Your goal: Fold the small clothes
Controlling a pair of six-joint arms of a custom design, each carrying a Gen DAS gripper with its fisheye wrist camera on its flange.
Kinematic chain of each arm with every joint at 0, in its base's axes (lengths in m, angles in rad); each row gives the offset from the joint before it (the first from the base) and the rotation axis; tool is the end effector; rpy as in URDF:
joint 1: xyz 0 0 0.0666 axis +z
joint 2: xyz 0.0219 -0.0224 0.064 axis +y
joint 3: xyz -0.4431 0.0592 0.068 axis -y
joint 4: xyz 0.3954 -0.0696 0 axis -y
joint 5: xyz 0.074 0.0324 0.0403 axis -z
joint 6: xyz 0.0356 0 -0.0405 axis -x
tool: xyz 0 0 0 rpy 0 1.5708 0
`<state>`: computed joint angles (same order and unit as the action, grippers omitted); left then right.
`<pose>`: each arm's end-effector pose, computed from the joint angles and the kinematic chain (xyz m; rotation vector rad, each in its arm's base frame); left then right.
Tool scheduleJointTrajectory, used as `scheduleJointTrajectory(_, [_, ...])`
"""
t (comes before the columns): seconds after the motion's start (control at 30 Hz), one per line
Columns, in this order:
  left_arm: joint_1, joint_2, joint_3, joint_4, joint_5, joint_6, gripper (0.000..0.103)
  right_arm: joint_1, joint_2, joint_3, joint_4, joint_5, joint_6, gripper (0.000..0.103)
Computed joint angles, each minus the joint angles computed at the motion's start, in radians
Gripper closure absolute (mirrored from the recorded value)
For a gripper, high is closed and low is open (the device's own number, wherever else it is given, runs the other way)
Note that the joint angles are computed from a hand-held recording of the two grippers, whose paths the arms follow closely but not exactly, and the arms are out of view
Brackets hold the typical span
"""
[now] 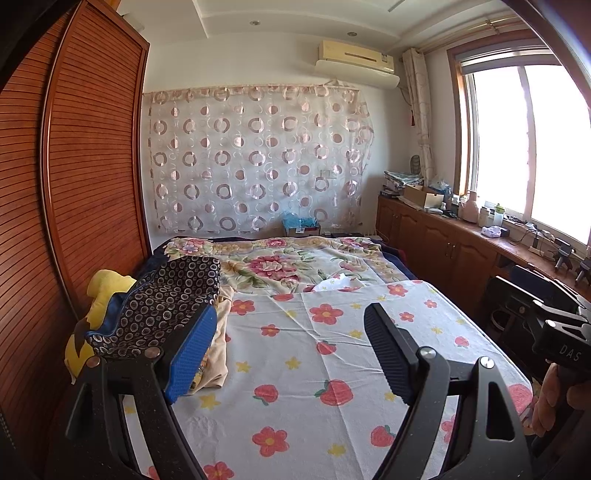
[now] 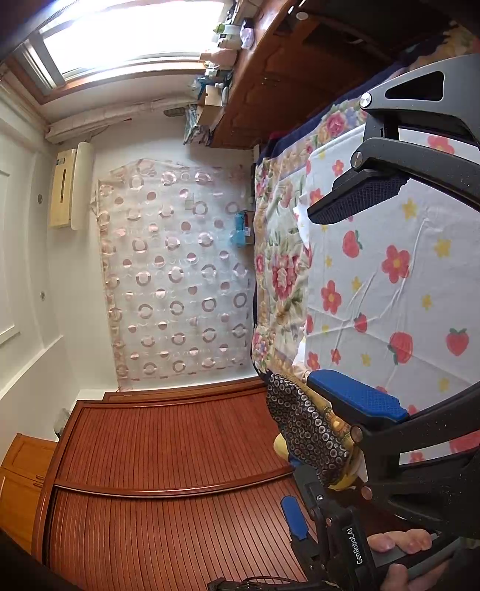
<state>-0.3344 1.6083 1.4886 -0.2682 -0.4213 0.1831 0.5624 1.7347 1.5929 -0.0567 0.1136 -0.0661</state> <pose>0.5691 -0.1827 0.4832 -0.1288 1.9195 0.0664 0.5606 0.3481 0.4790 -0.3568 1.7455 0.3542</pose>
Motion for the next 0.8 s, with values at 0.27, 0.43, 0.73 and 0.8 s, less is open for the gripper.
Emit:
scheduleJointTrajectory(0.27, [0.001, -0.001, -0.003, 0.003, -0.001, 0.0, 0.02, -0.003, -0.002, -0.002, 0.0, -0.006, 0.001, 0.02])
scheduleJointTrajectory(0.43, [0.002, -0.003, -0.005, 0.004, -0.001, 0.0, 0.02, -0.004, -0.003, -0.004, 0.0, -0.007, 0.001, 0.02])
scheduleJointTrajectory(0.73, [0.002, -0.002, -0.006, 0.007, -0.001, -0.001, 0.02, -0.006, -0.003, -0.002, -0.003, -0.012, 0.0, 0.02])
scheduleJointTrajectory(0.8, [0.002, -0.003, -0.008, 0.008, 0.0, -0.001, 0.02, -0.006, -0.004, -0.004, 0.0, -0.01, 0.0, 0.02])
